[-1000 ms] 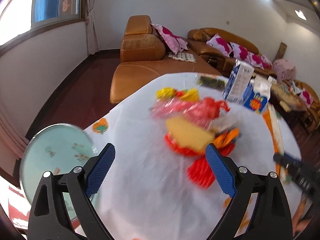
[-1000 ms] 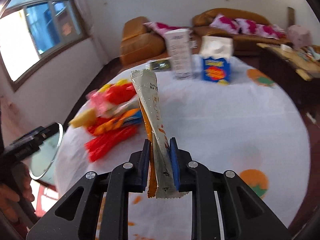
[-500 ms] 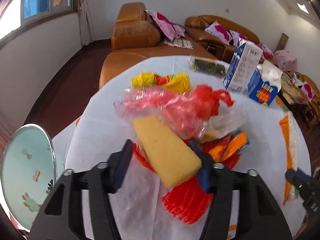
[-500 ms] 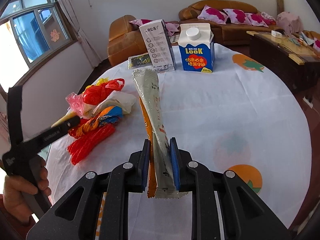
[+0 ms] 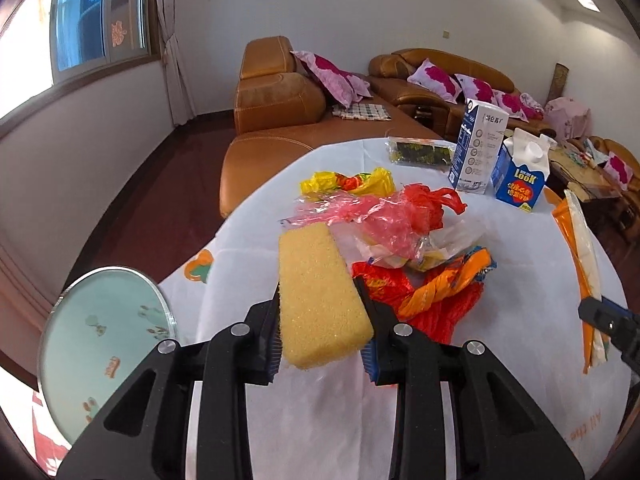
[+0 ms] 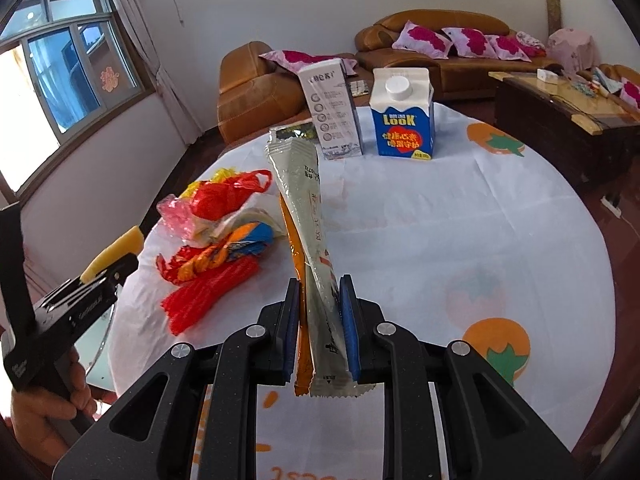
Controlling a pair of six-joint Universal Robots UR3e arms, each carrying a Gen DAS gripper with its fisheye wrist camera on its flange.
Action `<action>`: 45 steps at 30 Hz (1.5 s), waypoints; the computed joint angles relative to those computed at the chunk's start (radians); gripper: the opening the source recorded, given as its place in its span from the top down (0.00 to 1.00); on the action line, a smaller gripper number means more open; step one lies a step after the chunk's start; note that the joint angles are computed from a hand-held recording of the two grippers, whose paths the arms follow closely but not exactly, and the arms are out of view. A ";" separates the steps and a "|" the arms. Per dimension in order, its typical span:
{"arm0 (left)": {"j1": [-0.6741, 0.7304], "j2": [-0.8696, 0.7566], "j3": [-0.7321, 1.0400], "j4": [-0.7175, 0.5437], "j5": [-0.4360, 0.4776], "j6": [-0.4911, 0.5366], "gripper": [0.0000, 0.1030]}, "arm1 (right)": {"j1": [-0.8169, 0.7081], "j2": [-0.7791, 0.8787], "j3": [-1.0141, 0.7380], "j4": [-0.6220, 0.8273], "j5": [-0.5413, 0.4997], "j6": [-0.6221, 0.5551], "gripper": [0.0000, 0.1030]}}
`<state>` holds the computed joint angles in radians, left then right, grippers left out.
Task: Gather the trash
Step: 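Grasp the yellow sponge with the left tool while the right tool holds the wrapper, then carry sponge and wrapper over the bin and open both tools to drop them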
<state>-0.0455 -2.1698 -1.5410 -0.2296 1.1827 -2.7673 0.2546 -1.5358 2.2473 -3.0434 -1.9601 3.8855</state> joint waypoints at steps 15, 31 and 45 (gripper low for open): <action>0.128 0.118 -0.157 0.010 -0.085 0.064 0.70 | 0.145 0.149 -0.247 0.109 -0.044 0.038 0.80; 0.285 0.157 -0.187 -0.090 -0.212 0.119 0.70 | 0.218 0.343 -0.537 0.200 -0.013 0.016 0.80; 0.440 0.130 -0.122 -0.218 -0.295 0.169 0.70 | 0.259 0.538 -0.845 0.313 0.038 -0.027 0.80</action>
<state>0.3944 -2.0398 -1.6630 -0.4475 0.8877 -2.5983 0.5139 -0.9974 1.4027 -2.7304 -1.9223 3.8585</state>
